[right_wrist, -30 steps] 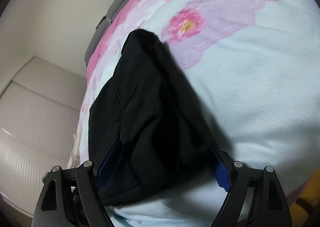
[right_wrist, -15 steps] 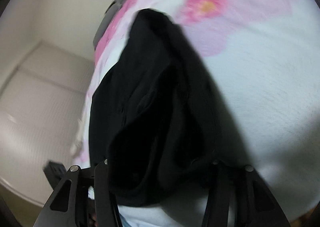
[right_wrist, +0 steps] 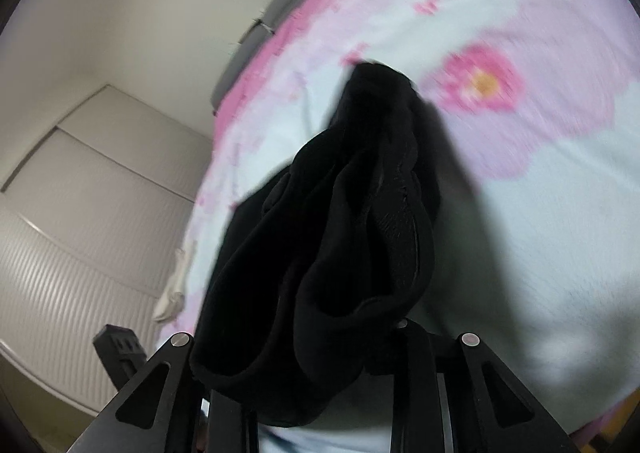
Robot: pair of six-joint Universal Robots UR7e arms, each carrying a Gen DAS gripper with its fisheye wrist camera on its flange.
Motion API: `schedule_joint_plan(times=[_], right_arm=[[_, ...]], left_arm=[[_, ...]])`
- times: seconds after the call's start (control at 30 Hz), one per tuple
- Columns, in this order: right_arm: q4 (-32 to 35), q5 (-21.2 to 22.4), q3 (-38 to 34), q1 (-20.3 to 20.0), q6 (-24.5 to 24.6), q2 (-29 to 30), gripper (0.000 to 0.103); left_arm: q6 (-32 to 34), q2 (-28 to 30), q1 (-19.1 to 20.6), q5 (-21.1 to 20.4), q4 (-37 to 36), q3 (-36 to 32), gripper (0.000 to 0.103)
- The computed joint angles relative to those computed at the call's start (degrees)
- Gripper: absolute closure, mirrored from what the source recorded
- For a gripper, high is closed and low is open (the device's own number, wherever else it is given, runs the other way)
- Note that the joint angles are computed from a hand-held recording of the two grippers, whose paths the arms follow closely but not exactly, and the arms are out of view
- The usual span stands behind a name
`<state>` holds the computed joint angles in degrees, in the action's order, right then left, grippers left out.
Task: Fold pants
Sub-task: 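Carry the trousers with both grippers toward the beige folded towels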
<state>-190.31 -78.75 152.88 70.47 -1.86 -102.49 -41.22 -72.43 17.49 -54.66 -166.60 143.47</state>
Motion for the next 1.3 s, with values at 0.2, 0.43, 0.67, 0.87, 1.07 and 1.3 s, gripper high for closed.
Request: schedule_joint_plan(times=[0.2, 0.43, 0.67, 0.87, 1.07, 1.3], right_arm=[[2.7, -6.5, -4.8, 10.1, 2.7, -0.4, 0.077], [4.1, -9.3, -5.6, 17.2, 2.6, -2.9, 0.077], [-2.1, -14.7, -13.5, 28.5, 3.9, 11.8, 0.077], [-3.4, -16.0, -26.6, 36.4, 4.6, 29.8, 0.077], [-0.1, -13.7, -47.1, 42.7, 3.7, 49.9, 0.077], [5.3, -10.3, -76.9, 47.6, 2.6, 74.2, 0.077]], left_arm=[[1.2, -6.5, -0.1, 0.0, 4.5, -1.9, 0.069], [3.0, -15.4, -0.9, 3.8, 12.1, -2.9, 0.069], [7.0, -27.7, 4.4, 7.5, 24.5, -6.9, 0.069], [16.7, -37.0, 12.3, 12.0, 30.4, -12.2, 0.069], [35.7, -38.2, 27.0, 9.7, 28.6, -25.2, 0.069], [61.0, -27.4, 46.4, -1.2, 21.4, -46.2, 0.069]])
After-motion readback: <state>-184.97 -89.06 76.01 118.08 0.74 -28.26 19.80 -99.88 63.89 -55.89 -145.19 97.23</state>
